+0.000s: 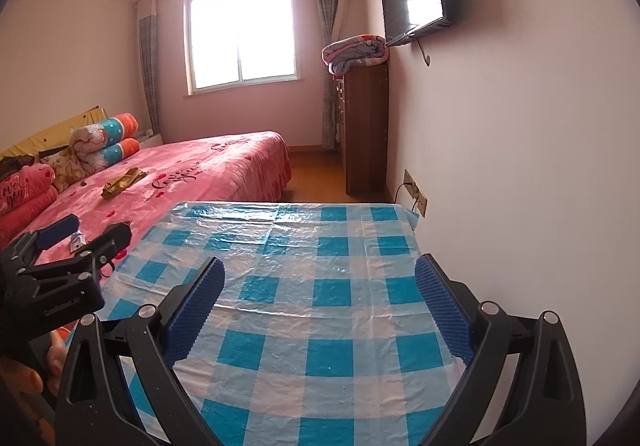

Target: Collect trash

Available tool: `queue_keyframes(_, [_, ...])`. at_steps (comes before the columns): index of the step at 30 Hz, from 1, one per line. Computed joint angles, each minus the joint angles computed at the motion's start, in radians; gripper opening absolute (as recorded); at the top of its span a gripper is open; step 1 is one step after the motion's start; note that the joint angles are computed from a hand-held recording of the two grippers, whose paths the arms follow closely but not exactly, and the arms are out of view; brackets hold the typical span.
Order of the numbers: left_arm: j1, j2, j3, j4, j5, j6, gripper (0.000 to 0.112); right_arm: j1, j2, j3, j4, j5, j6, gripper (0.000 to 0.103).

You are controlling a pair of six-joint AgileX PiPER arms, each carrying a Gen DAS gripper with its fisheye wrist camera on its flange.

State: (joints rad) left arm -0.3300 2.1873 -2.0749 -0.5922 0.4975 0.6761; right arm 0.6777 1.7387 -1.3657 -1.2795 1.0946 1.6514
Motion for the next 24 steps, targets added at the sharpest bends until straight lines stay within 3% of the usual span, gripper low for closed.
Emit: queue_keyframes(24, [0.021, -0.036, 0.092, -0.108, -0.013, 0.105, 0.099, 0.011, 0.036, 0.005, -0.055, 0.004, 0.014, 0.095])
